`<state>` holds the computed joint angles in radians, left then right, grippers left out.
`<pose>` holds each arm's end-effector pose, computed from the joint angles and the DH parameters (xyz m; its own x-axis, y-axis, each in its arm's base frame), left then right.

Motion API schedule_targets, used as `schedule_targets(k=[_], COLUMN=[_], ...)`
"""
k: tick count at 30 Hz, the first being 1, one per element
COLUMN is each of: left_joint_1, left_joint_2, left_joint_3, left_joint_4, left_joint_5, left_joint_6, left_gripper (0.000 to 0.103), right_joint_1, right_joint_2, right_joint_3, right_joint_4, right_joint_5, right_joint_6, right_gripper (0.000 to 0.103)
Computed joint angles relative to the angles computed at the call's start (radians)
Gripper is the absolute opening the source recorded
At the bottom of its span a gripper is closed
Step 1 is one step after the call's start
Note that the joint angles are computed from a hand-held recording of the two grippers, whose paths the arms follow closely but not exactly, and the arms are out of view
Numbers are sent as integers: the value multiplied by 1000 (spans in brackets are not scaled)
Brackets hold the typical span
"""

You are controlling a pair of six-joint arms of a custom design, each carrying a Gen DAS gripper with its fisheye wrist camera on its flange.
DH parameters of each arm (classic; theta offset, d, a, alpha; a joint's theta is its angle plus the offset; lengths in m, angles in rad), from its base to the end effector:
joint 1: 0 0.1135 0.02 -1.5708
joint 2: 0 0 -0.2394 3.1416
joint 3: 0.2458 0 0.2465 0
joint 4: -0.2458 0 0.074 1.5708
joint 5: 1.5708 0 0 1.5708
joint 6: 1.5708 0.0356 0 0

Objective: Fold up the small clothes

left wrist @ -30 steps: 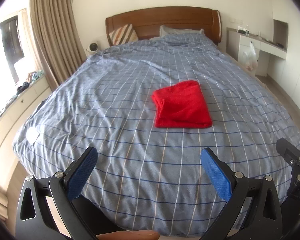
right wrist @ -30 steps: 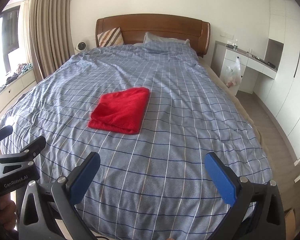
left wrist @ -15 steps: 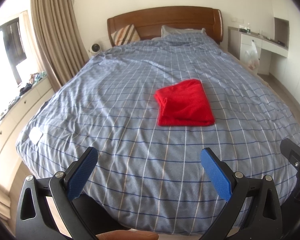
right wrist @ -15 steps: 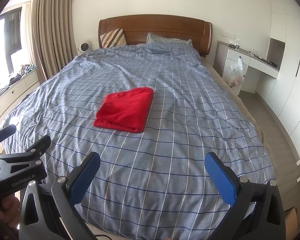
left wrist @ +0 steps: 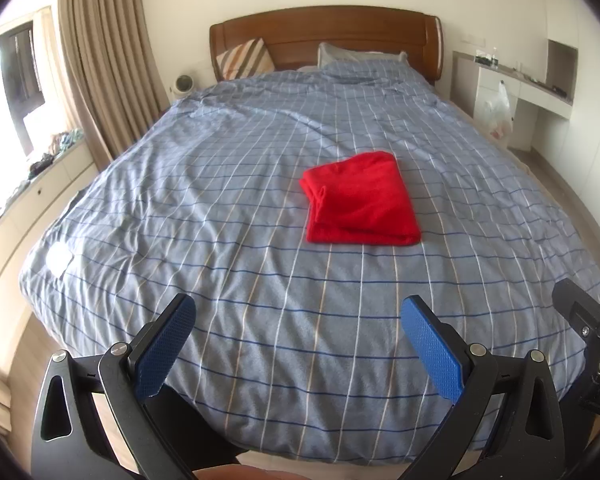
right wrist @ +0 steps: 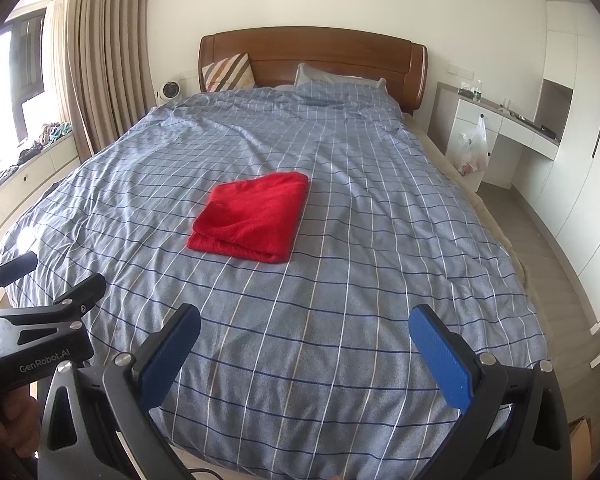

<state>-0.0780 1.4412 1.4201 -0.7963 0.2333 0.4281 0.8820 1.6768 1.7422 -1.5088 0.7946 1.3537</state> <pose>0.3021 -0.0319 0.3266 -0.5646 0.4493 -0.6924 0.5143 0.8476 0.1306 0.2056 0.2097 0.3289 -0.6077 0.3383 -0.7186 0.5116 0.8588 -0.0284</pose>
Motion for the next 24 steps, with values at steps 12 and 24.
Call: schedule_targets(k=[12,24], left_joint_1=[-2,18], left_joint_2=[0,-6], left_joint_3=[-2,-13], left_joint_4=[-1,22], left_joint_5=[-3,0], left_joint_6=[3,9], left_gripper=[103,103], right_joint_1=[1,1], right_joint_2=[-4,-16], right_joint_3=[-2,-13], right_joint_4=[-8,-12], right_joint_5=[1,2], right_joint_6=[5,12], right_gripper=[103,103])
